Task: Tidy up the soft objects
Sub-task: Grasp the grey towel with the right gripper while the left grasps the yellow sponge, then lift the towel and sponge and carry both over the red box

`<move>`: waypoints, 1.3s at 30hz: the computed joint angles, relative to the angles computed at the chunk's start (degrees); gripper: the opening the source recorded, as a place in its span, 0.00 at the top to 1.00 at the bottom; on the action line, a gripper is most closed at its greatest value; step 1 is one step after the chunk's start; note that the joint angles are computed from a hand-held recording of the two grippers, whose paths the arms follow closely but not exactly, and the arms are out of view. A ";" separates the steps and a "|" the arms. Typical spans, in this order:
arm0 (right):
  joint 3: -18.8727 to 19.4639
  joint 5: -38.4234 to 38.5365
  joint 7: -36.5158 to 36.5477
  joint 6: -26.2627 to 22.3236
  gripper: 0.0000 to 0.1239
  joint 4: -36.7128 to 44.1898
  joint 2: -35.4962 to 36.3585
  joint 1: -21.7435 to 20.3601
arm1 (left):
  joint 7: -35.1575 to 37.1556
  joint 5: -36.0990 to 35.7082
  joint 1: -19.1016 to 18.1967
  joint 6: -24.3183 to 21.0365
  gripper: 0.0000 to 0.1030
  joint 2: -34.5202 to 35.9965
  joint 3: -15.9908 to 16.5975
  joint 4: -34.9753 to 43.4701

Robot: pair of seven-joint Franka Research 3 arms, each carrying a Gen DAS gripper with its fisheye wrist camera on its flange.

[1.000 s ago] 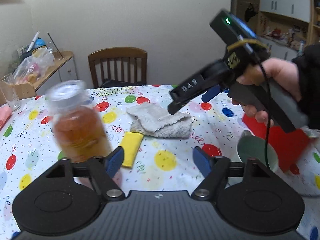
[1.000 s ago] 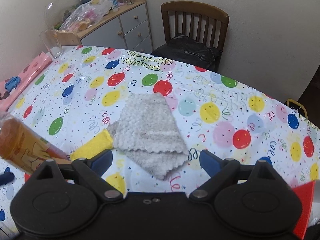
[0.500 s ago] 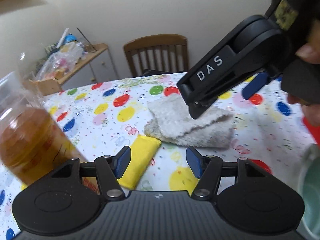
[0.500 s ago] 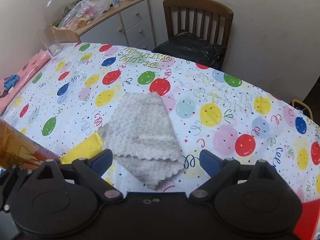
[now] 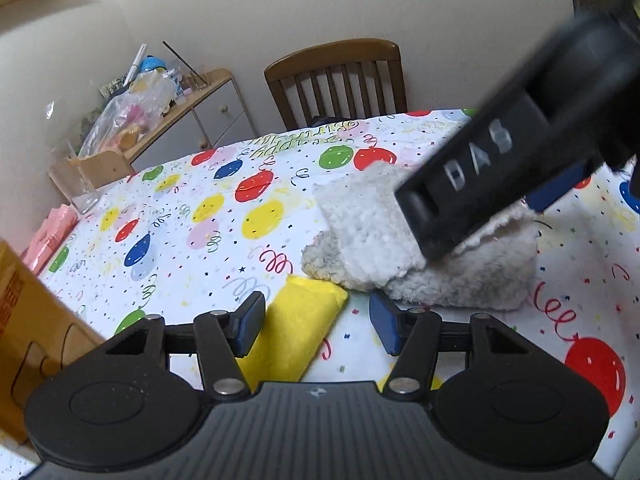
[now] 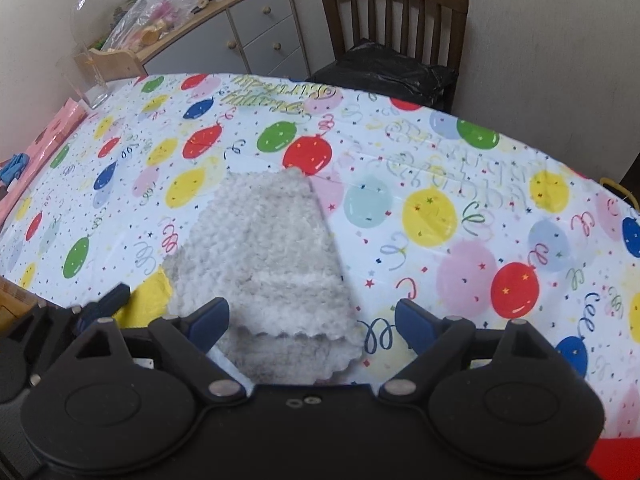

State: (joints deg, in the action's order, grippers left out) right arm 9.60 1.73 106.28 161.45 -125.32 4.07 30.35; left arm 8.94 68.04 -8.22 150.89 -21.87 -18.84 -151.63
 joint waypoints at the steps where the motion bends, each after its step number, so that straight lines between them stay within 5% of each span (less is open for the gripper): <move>1: 0.08 0.08 -0.17 -0.04 0.31 0.13 0.25 0.05 | -0.50 0.75 0.32 0.91 0.45 0.09 0.30 -0.03; 8: 0.29 1.01 -1.17 -0.41 0.46 0.36 0.86 0.52 | -4.50 4.33 2.93 6.58 0.45 -0.16 1.40 -0.95; 10: -0.05 -0.84 0.09 -0.30 0.61 0.25 0.72 0.86 | -5.76 5.08 3.04 4.51 0.56 -0.39 0.28 -0.97; 19: -0.08 -3.40 2.22 0.62 0.94 -2.04 -1.95 0.57 | -7.75 9.82 2.15 6.55 0.64 -2.12 1.76 -2.51; 24: 0.66 -8.94 8.29 2.56 0.98 -5.83 -6.47 -0.67 | -7.63 9.36 2.72 9.29 0.77 -4.44 2.00 -3.65; 39: 9.24 -12.20 18.22 4.78 0.98 -17.82 -26.64 -9.86 | 7.83 -8.62 1.92 18.56 0.84 -14.77 3.25 -11.39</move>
State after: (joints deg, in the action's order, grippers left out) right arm 18.84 -10.47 124.50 166.23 -143.13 -22.57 20.50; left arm 16.77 59.43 -6.30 169.45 -36.64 -15.58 -163.02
